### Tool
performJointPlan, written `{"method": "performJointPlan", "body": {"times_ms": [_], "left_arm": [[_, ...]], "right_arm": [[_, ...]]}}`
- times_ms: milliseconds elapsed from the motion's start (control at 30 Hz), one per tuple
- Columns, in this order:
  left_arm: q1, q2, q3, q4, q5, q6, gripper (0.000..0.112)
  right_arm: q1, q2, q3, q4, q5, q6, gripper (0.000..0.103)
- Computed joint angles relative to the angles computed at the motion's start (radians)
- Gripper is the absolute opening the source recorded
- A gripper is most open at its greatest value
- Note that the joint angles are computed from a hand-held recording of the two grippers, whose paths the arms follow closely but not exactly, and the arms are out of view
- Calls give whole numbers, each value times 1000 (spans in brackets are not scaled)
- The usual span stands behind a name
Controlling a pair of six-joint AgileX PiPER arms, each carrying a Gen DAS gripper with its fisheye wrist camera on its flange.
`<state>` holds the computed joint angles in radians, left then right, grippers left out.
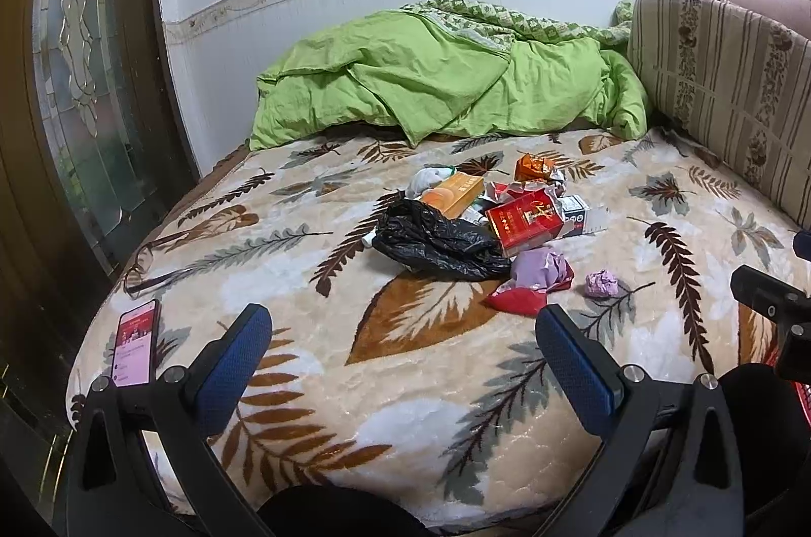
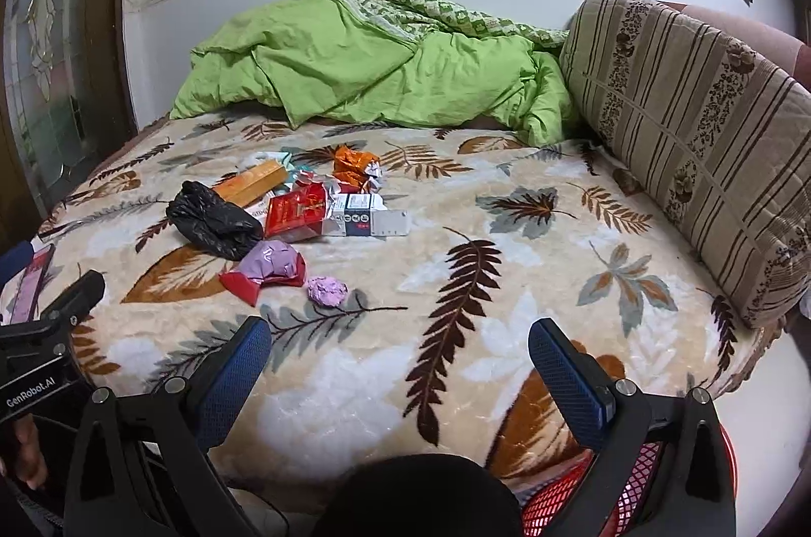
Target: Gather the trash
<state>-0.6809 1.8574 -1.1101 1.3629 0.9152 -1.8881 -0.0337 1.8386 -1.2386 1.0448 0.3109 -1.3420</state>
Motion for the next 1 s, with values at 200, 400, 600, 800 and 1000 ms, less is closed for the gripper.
{"method": "performJointPlan", "body": {"times_ms": [200,400,600,800,1000], "left_arm": [[0,0,1,0,0,0,103],[-3,5,0,7,5,-29,103],[-4,7,1,15,8,-58,103],[-6,5,3,13,9,-60,103],[-6,3,5,11,8,-58,103]], "right_arm": [[1,-5,4,-22,-6,21,102],[-11,-4,-4,-67,17,63,102],[-13,-1,-8,-93,23,91,102],[-11,7,-23,-161,35,167,102],[-10,7,-22,-158,34,163,102]]}}
